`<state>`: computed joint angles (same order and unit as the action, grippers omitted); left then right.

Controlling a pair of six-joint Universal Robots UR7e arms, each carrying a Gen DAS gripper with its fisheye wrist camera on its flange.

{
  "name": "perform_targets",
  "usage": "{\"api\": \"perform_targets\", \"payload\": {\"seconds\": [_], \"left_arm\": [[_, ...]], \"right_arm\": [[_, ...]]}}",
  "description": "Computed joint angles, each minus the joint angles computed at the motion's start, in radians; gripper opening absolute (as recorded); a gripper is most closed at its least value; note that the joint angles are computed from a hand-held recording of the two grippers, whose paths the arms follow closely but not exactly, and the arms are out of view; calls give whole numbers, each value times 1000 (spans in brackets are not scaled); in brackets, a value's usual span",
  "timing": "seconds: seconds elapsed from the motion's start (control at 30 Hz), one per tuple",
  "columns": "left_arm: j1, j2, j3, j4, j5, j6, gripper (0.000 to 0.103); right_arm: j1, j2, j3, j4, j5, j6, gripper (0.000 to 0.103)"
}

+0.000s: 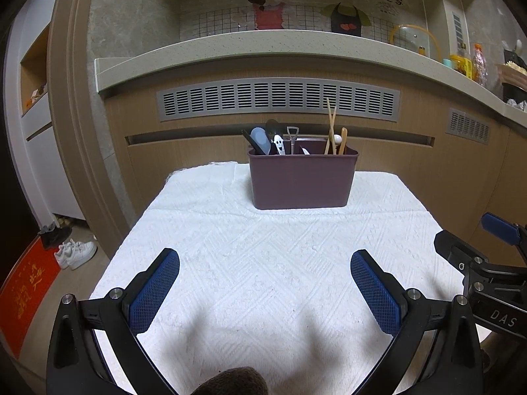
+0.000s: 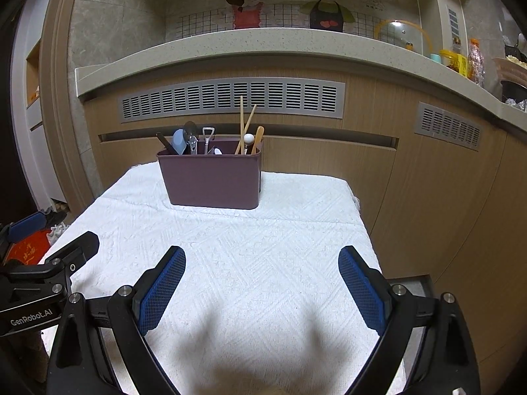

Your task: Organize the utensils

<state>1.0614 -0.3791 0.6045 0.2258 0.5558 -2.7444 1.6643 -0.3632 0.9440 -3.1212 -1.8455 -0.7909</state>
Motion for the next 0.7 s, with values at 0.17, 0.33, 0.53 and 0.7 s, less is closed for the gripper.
{"api": "perform_targets", "payload": {"seconds": [0.17,0.33,0.53,0.7], "left_arm": [[0,-1,3,-1,-2,0,103],[-1,-2,6,-3,-2,0,103],[-1,-2,7,-2,-4,0,103],[-2,3,-1,9,-8,-10,103]], "right_arm": [[-2,-2,3,6,7,-5,92],[-2,-4,6,6,6,-4,92],[-3,-6,8,8,8,-3,92],[-2,-6,9,10,4,1,92]]}}
